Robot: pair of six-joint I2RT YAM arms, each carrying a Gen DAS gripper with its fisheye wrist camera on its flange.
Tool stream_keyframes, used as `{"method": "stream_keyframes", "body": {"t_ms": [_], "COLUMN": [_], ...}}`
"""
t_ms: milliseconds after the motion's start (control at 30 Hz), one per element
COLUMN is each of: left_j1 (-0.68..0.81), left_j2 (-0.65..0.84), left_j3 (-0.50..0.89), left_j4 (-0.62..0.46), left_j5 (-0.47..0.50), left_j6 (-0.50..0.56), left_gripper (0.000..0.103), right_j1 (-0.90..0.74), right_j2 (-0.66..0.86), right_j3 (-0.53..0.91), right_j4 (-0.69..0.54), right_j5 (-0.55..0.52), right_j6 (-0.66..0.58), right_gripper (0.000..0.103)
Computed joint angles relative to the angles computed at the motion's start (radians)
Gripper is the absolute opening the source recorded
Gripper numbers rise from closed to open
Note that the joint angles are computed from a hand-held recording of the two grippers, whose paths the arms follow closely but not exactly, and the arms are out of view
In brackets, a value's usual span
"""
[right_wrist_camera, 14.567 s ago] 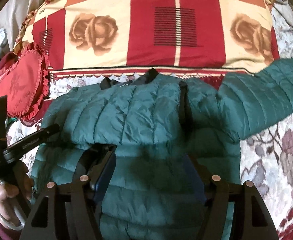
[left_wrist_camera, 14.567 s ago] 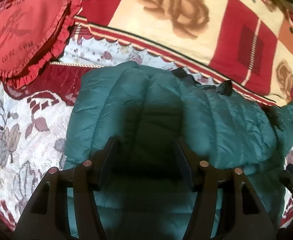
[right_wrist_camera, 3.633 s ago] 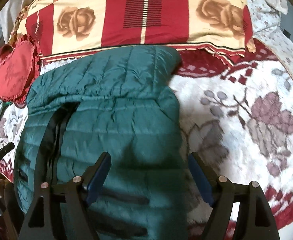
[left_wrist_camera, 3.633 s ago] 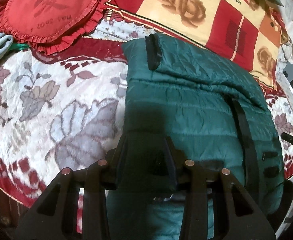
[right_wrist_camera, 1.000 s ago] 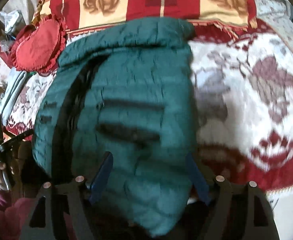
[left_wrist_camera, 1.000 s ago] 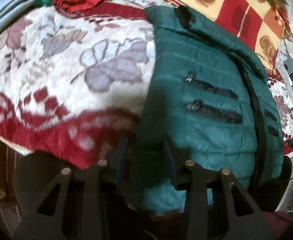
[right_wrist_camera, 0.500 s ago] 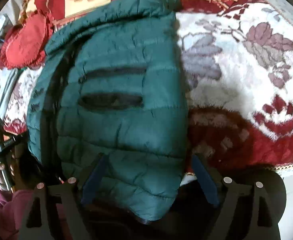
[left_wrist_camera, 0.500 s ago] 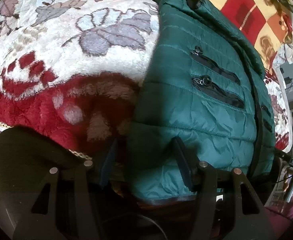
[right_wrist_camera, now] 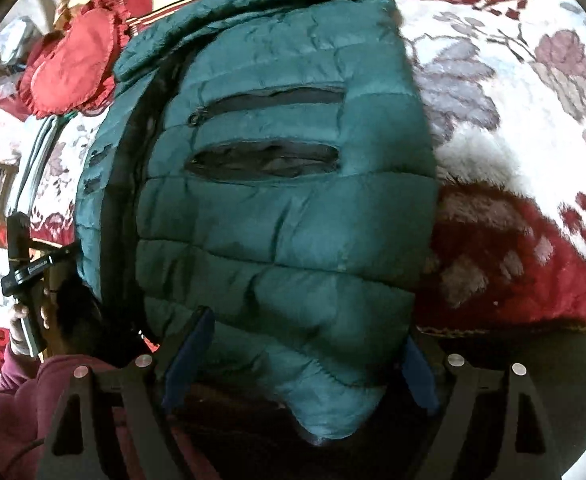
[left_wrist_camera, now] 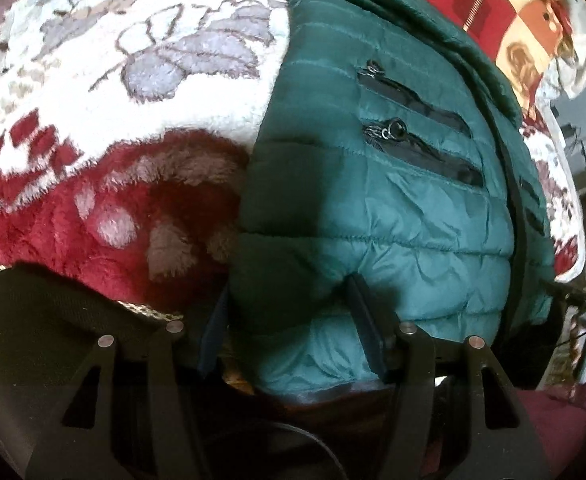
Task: Fold large clothes
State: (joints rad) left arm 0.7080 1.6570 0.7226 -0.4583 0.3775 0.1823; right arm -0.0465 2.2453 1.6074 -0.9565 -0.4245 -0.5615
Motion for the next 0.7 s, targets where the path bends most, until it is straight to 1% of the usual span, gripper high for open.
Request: {"method": "stream_keyframes", "body": {"t_ms": [67, 133, 200, 333, 433, 467, 500, 533, 567, 600, 633, 700], "left_j1": [-0.013, -0.047, -0.075, -0.074, -0.046, -0.044, -0.048, -0.05, -0.057, -0.054, -0.047, -0.026], "left_j2": [-0.013, -0.037, -0.055, -0.046, 0.006, 0.003, -0.013, -0.039, -0.075, -0.099, -0.132, -0.138], "left_j3": [-0.014, -0.042, -0.057, -0.039, -0.019, -0.019, -0.019, -0.023, -0.027, -0.03, -0.027, -0.012], "left_j4": [0.014, 0.039, 0.048, 0.033, 0.04, 0.034, 0.015, -0.009, -0.038, -0.055, -0.084, -0.108], "left_j5": [0.015, -0.004, -0.019, 0.004, 0.027, 0.029, 0.032, 0.043, 0.065, 0.08, 0.112, 0.152], "left_j6": [-0.006, 0.004, 0.025, 0.045, 0.025, 0.022, 0.043, 0.075, 0.111, 0.136, 0.168, 0.178], "left_gripper": [0.063, 0.066, 0.066, 0.066, 0.066, 0.066, 0.066, 0.066, 0.066, 0.066, 0.066, 0.066], "right_j1": [-0.003, -0.001, -0.006, -0.004, 0.004, 0.007, 0.009, 0.009, 0.007, 0.004, -0.004, -0.025], "right_j2": [0.005, -0.006, -0.006, 0.001, -0.003, -0.01, -0.027, -0.043, -0.058, -0.068, -0.071, -0.059], "right_j3": [0.004, -0.006, 0.001, 0.005, -0.017, -0.03, -0.054, -0.071, -0.082, -0.082, -0.069, -0.02], "right_j4": [-0.01, -0.009, -0.02, -0.017, 0.011, 0.024, 0.043, 0.053, 0.058, 0.054, 0.032, -0.032], "right_j5": [-0.002, -0.003, -0.003, -0.001, -0.001, 0.0, 0.002, 0.002, 0.005, 0.003, -0.018, -0.082], "right_j6": [-0.004, -0.014, -0.025, -0.022, -0.007, -0.007, -0.014, -0.028, -0.043, -0.056, -0.073, -0.095], "right_gripper": [0.085, 0.085, 0.085, 0.085, 0.085, 0.085, 0.084, 0.072, 0.063, 0.052, 0.046, 0.043]}}
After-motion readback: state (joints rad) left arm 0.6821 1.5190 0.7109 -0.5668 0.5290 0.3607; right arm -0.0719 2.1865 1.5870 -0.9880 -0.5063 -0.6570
